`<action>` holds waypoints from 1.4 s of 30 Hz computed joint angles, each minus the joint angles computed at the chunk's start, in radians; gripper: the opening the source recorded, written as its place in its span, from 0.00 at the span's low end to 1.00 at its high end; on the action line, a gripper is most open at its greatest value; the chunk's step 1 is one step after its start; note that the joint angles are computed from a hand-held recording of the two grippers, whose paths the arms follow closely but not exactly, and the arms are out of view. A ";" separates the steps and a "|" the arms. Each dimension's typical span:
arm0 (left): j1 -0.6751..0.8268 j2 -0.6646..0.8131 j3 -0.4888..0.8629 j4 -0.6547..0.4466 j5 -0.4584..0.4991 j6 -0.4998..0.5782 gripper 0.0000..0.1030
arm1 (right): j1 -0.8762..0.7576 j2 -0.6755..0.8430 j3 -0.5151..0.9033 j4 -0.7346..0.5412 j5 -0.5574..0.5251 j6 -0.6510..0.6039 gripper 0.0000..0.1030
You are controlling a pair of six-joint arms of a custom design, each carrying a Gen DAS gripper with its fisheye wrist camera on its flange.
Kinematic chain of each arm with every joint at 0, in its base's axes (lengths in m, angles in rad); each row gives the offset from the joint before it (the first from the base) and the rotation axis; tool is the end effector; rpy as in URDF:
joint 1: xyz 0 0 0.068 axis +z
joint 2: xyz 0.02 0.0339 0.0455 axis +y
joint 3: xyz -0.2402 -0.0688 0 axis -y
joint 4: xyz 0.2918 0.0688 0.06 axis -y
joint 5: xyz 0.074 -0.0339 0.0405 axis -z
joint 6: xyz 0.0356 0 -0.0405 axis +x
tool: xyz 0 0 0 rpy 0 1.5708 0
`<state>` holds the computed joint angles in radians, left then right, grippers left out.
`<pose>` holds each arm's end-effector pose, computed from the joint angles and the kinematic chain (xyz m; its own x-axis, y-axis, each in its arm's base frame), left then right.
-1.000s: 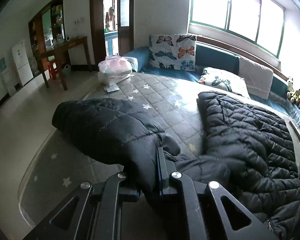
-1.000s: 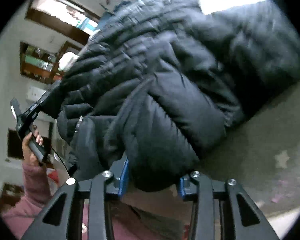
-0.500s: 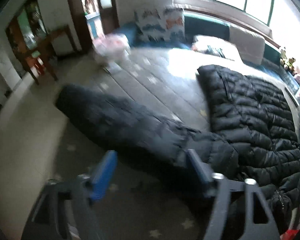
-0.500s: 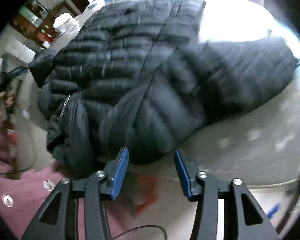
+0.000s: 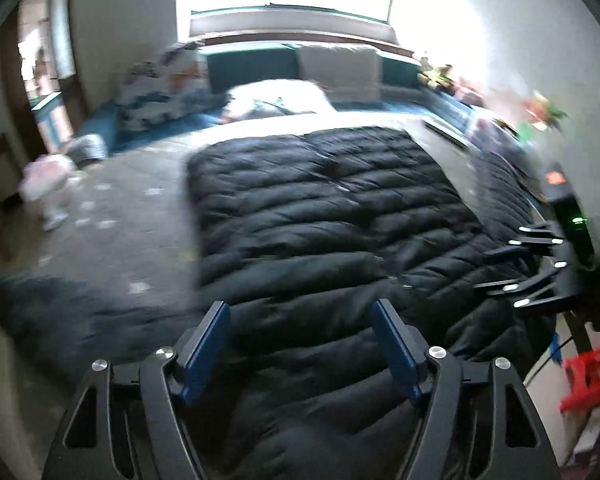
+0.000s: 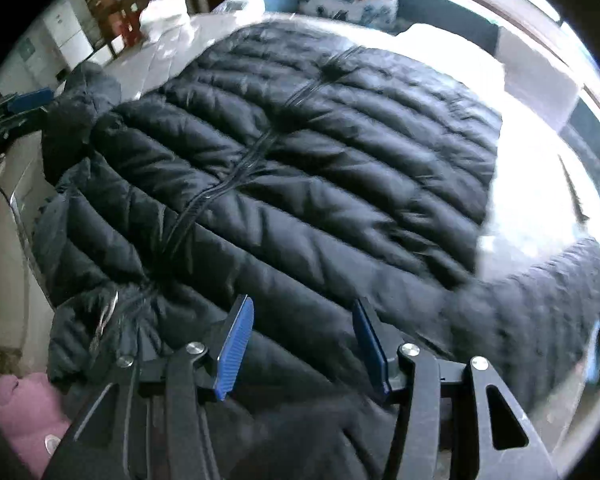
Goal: Fold large clothes
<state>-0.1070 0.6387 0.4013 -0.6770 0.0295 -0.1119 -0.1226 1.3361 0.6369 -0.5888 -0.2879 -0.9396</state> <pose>0.1905 -0.0215 0.1596 -0.7967 -0.0267 -0.6038 0.0359 0.9952 -0.0914 0.2556 -0.0213 0.1014 -0.5936 -0.7068 -0.3848 -0.7466 0.6621 -0.0644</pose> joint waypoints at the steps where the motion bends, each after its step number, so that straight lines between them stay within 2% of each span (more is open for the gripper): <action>1: -0.027 0.063 -0.004 0.062 -0.006 -0.013 0.69 | 0.023 0.022 -0.011 0.027 0.019 0.006 0.55; 4: -0.089 0.276 -0.004 0.216 -0.005 -0.024 0.69 | 0.055 0.021 -0.075 0.081 0.071 -0.028 0.55; 7: -0.178 0.401 -0.025 0.279 0.004 -0.041 0.69 | 0.040 -0.095 -0.177 0.084 0.090 -0.120 0.55; 11: -0.330 0.382 -0.096 0.279 -0.068 -0.082 0.68 | -0.039 -0.311 -0.244 -0.103 0.060 -0.259 0.55; 14: -0.426 0.283 -0.175 0.280 -0.140 -0.129 0.68 | -0.103 -0.410 -0.310 -0.147 0.045 -0.365 0.55; 16: -0.449 0.307 -0.199 0.326 -0.152 -0.162 0.68 | -0.115 -0.357 -0.363 -0.034 0.062 -0.368 0.55; 17: -0.454 0.318 -0.196 0.328 -0.157 -0.171 0.68 | -0.144 -0.312 -0.361 -0.001 0.028 -0.382 0.55; 19: -0.456 0.354 -0.157 0.300 -0.153 -0.167 0.68 | -0.180 -0.256 -0.307 -0.046 -0.003 -0.397 0.55; 21: -0.411 0.350 -0.120 0.264 -0.112 -0.139 0.68 | -0.277 -0.192 -0.199 -0.170 -0.064 -0.443 0.55; 23: -0.388 0.256 -0.099 0.160 -0.092 -0.124 0.68 | -0.401 -0.118 -0.075 -0.281 -0.139 -0.516 0.55; 24: -0.394 0.198 -0.092 0.113 -0.102 -0.126 0.70 | -0.442 -0.080 -0.017 -0.304 -0.165 -0.517 0.55; 27: -0.428 0.168 -0.051 0.089 -0.125 -0.151 0.70 | -0.569 0.126 0.230 -0.365 -0.255 -0.463 0.56; 31: -0.476 0.313 0.038 0.159 -0.107 -0.189 0.70 | -0.650 0.410 0.553 -0.362 -0.338 -0.229 0.58; 35: -0.518 0.567 0.174 0.259 -0.101 -0.220 0.70 | -0.670 0.708 0.877 -0.310 -0.382 0.053 0.58; 38: -0.532 0.664 0.227 0.305 -0.088 -0.245 0.70 | -0.667 0.858 1.034 -0.286 -0.384 0.202 0.58; 41: -0.539 0.752 0.290 0.327 -0.073 -0.258 0.70 | -0.660 1.061 1.284 -0.356 -0.417 0.326 0.58; 42: -0.543 0.782 0.311 0.330 -0.074 -0.261 0.70 | -0.658 1.095 1.322 -0.358 -0.427 0.355 0.58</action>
<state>-0.6499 1.4203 0.7123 -0.3470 -0.0449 -0.3732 -0.7806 2.4314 1.9584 -0.9466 -0.7148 -0.5842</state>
